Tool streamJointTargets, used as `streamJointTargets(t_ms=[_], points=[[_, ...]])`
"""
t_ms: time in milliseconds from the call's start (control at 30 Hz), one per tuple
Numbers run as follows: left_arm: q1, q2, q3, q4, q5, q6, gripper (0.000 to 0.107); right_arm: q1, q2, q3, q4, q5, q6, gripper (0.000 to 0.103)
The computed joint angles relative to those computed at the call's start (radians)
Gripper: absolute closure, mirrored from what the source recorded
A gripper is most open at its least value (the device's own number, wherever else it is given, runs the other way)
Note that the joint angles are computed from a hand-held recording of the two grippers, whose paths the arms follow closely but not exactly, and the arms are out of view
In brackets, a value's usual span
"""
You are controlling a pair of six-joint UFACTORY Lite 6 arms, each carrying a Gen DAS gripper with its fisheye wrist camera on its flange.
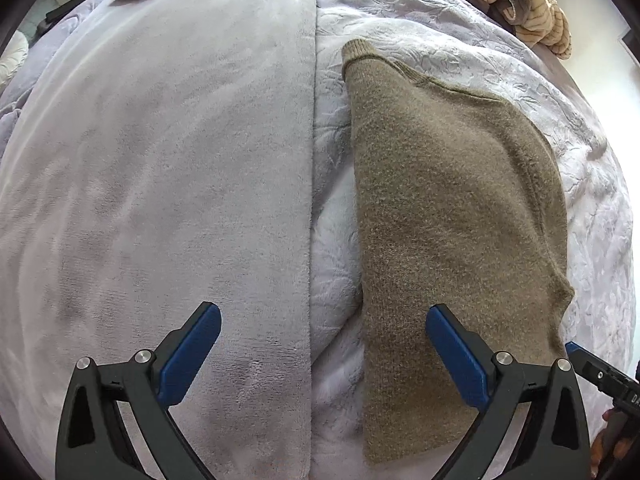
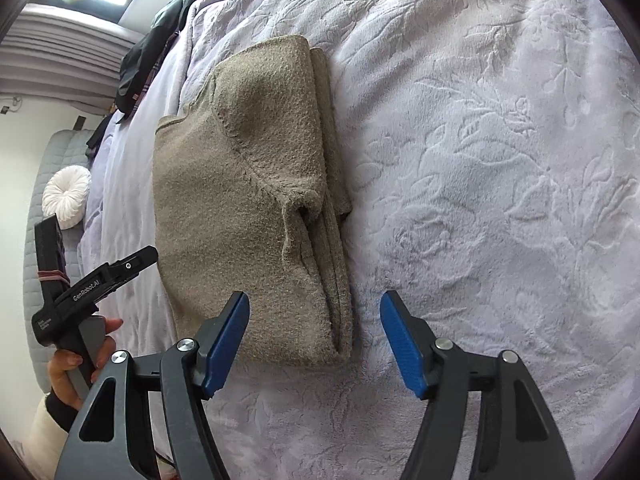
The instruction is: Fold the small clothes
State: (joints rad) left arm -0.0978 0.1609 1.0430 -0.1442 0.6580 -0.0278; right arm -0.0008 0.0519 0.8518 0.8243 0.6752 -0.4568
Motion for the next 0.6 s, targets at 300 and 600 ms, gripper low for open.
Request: streamJointTargets(t_ms=[300, 600], points=[[-0.007, 0.054, 0.047, -0.050, 0.011, 0.033, 0.004, -0.056, 0.101, 0.105, 0.036, 0.044, -0.058, 0.031], [0.055, 0.192, 0.194, -0.364, 0.072, 0.273, 0.004, -0.078, 0.264, 0.258, 0.084, 0.104, -0.127, 0.031]])
